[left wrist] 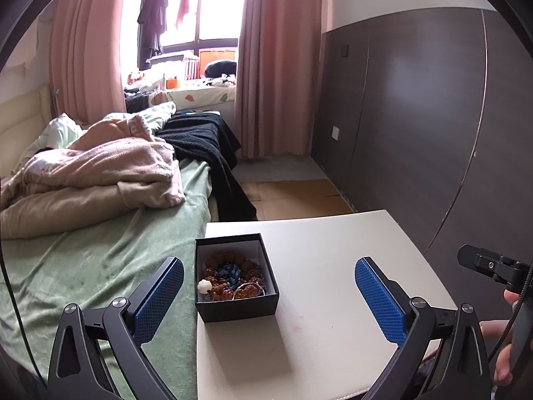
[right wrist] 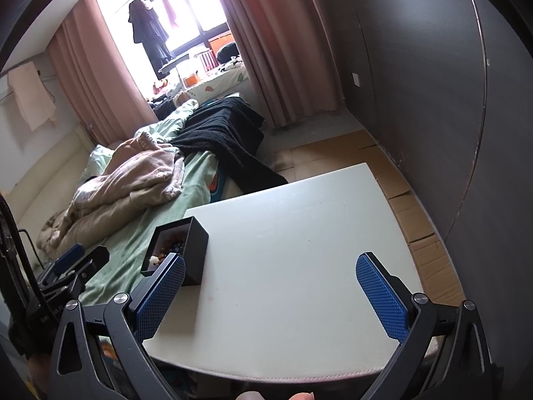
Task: Organize jewelry
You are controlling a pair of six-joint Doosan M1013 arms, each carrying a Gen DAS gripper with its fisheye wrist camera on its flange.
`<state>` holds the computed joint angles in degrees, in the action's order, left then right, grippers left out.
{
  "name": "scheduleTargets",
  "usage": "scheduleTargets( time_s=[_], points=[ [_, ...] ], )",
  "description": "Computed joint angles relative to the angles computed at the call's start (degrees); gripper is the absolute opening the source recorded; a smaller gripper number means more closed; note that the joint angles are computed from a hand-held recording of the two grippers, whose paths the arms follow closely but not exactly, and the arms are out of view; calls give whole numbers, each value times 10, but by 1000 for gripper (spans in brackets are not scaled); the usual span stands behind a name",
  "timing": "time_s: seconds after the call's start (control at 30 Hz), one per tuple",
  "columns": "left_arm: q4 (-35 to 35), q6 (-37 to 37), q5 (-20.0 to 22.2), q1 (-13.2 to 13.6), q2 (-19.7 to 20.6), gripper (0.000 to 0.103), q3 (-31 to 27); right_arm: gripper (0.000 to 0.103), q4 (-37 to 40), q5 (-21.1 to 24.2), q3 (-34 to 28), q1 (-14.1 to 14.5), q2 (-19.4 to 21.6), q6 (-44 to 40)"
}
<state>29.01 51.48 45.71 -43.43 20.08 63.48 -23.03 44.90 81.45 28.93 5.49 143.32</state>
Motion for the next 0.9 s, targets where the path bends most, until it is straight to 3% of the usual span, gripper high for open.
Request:
scheduleTargets(
  time_s=[0.9],
  points=[
    [-14, 9, 12, 4, 2, 102, -1, 103, 2, 4, -11, 6, 10, -21]
  ],
)
